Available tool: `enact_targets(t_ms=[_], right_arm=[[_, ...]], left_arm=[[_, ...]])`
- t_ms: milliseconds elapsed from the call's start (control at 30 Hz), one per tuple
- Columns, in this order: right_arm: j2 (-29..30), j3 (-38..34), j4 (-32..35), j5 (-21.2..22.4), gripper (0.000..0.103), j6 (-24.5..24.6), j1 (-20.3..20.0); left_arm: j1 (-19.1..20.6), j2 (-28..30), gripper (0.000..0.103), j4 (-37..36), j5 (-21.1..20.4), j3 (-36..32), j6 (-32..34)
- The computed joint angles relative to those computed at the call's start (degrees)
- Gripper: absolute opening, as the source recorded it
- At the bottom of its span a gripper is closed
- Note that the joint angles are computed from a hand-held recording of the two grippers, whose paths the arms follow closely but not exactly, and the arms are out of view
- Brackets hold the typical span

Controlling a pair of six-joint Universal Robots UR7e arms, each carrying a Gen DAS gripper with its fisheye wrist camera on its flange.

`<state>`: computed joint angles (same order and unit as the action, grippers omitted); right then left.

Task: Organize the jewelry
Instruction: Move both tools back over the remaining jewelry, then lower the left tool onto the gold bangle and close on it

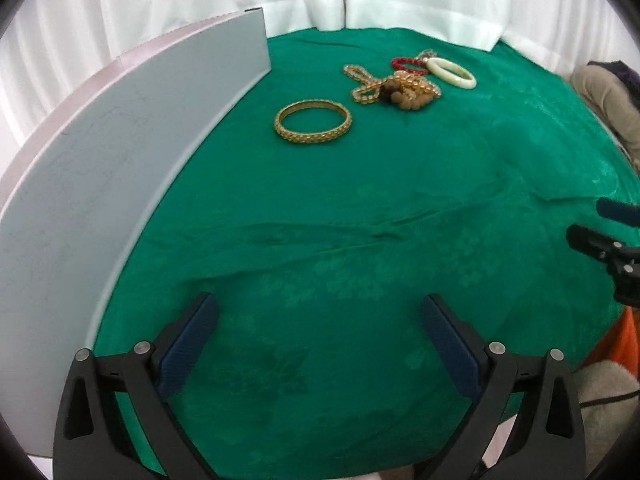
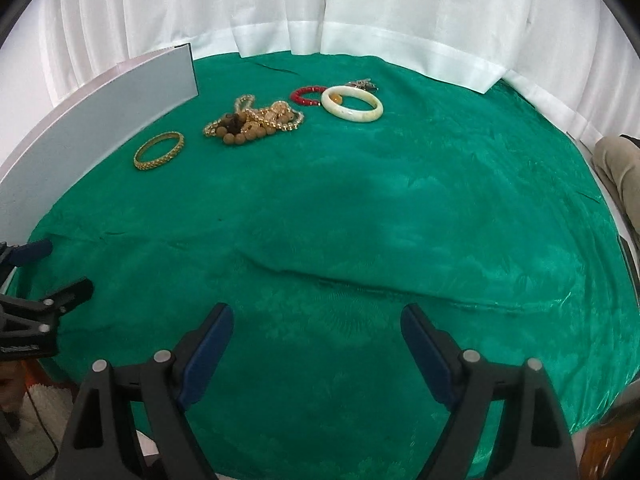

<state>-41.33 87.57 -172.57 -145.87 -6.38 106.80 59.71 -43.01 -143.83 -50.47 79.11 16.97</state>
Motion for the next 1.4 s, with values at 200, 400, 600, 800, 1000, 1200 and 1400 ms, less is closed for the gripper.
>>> enact_targets(t_ms=[200,400,600,800,1000,1200,1400], right_arm=[[-0.1,0.8,-4.4,1.4,0.087,-3.0,0.2],[0.9,1.1,-10.8,0.3,0.087,-9.2,1.0],[0.3,1.3,-10.5,-0.2,0.087,-11.5,1.1],[0.2,1.0,-9.9,0.0,0.087,-10.5,1.7],[-0.4,1.4,-7.3,0.5,0.087,-7.7,1.4],[-0.8,1.8,-9.5,0.8,0.087,-7.8,1.2],[-1.3,2.6,-10.3,1.7,0.087,-7.0,0.6]], left_arm=[[-0.2,-0.7,0.103,-1.3,0.1,1.5,1.6],[0.9,-1.6,0.103,0.7,-2.4,1.3,-0.6],[0.9,-1.7,0.103,-0.1,-2.6,1.8,0.4],[0.9,-1.8,0.102,-0.4,-2.8,1.6,2.0],[-0.1,-2.5,0.102,-2.0,-3.6,1.3,3.7],[0.2,-1.8,0.102,0.4,-6.0,-2.9,1.2],[1.4,1.0,0.102,5.3,-7.6,-9.3,-3.7]])
